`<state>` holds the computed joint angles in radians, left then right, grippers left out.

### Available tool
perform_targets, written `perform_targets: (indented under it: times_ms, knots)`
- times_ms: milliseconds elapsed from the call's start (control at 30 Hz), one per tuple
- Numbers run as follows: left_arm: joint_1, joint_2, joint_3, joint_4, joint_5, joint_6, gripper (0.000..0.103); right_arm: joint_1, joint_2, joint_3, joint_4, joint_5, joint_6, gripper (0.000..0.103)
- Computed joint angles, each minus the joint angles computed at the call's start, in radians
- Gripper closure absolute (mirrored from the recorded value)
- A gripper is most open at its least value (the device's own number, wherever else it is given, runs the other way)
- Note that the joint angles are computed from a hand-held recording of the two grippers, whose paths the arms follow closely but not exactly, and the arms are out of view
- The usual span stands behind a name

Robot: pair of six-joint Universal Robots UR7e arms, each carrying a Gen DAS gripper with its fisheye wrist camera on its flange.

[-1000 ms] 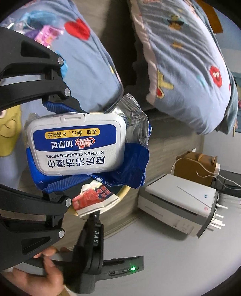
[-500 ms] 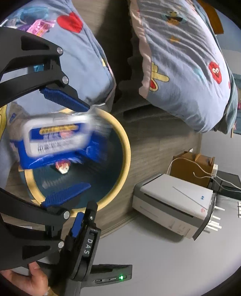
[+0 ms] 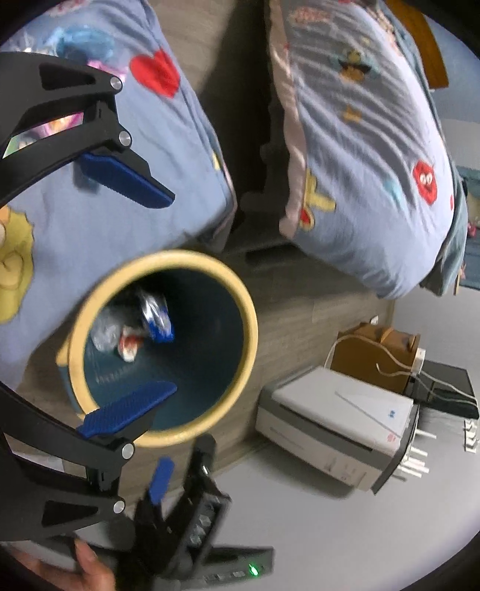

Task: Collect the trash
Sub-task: 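Carry the wipes pack and wrapper over the bin and open both tools, then move both tools back over the cushion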

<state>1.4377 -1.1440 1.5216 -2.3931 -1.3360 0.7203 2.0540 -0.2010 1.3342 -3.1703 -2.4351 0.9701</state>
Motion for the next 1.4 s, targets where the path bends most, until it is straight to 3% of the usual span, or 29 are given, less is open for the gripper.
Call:
perform_targets:
  times_ms: [467,733,900,1033,1133,1233,1333,1400]
  knots:
    - [0.035,-0.089,-0.054,0.001,0.067,0.093,0.007,0.084,0.031,-0.168,0.315,-0.145,-0.020,0.006]
    - [0.080,-0.159,-0.087,0.048,0.062,0.160,0.006,0.127,0.068,-0.316,0.727,-0.275,0.118,0.006]
    - [0.116,-0.189,-0.110,0.083,0.050,0.168,0.006,0.140,0.105,-0.411,0.902,-0.283,0.159,0.006]
    - [0.149,-0.195,-0.136,0.081,0.042,0.143,0.005,0.154,0.179,-0.561,1.074,-0.286,0.182,0.006]
    - [0.171,-0.188,-0.143,0.041,0.067,0.143,0.005,0.163,0.272,-0.748,1.231,-0.268,0.159,0.006]
    - [0.190,-0.174,-0.148,-0.018,0.112,0.167,0.005,0.177,0.381,-0.944,1.323,-0.273,0.075,0.006]
    - [0.208,-0.158,-0.170,-0.032,0.134,0.180,0.005,0.187,0.493,-1.127,1.268,-0.240,-0.093,0.006]
    - [0.221,-0.146,-0.195,-0.023,0.140,0.164,0.005,0.187,0.521,-1.151,1.146,-0.199,-0.183,0.006]
